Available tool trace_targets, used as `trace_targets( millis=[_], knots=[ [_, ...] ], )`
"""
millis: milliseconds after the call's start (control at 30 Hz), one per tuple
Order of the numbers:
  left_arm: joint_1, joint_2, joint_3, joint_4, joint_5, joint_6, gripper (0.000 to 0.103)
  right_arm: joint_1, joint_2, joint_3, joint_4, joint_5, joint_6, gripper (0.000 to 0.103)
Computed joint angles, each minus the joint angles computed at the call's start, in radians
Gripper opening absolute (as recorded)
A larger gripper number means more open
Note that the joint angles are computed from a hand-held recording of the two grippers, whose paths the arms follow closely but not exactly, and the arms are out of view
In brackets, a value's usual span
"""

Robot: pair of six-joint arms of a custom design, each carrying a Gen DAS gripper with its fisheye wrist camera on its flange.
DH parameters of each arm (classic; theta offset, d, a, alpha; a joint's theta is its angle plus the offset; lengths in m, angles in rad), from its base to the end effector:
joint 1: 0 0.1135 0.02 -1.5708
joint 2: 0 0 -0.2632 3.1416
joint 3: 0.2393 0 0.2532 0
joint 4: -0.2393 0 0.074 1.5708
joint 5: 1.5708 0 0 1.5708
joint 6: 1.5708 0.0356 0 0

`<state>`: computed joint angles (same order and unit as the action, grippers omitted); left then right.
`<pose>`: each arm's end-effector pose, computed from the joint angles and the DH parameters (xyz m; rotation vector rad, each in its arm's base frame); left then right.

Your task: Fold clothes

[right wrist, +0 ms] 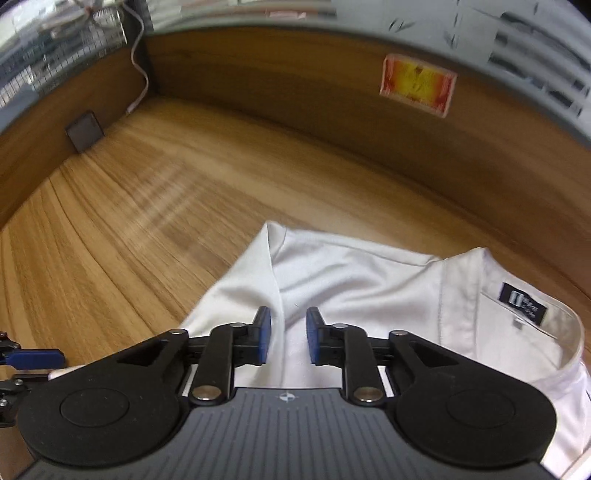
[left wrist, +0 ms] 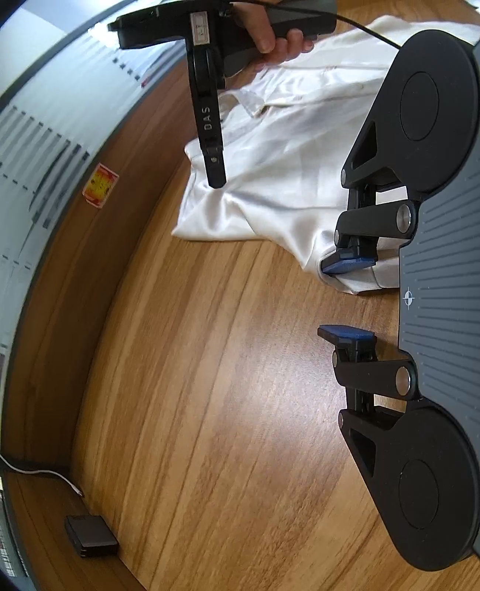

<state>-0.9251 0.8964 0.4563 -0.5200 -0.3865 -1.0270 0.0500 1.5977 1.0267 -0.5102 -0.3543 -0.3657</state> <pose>0.1101 -0.1238 0.1809 -0.2772 2.4528 -0.3731 0.3160 0.0282 0.1994 -0.6462 2.5041 0.3553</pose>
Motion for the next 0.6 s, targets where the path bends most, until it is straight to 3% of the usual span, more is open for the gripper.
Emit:
trace_targets(
  millis=[133, 333, 500, 600],
  knots=[
    [-0.036, -0.087, 0.029, -0.122, -0.037, 0.010, 0.032, -0.046, -0.100, -0.031, -0.058, -0.027, -0.008, 0.025],
    [-0.063, -0.177, 0.084, -0.259, -0.069, 0.037, 0.032, -0.181, -0.313, -0.095, -0.246, -0.087, -0.074, 0.030],
    [-0.080, -0.228, 0.126, -0.339, -0.051, 0.115, 0.033, -0.355, -0.541, -0.158, -0.470, -0.128, -0.198, 0.030],
    [-0.100, -0.250, 0.142, -0.381, -0.029, 0.172, 0.033, -0.553, -0.659, -0.179, -0.647, -0.174, -0.341, 0.031]
  ],
)
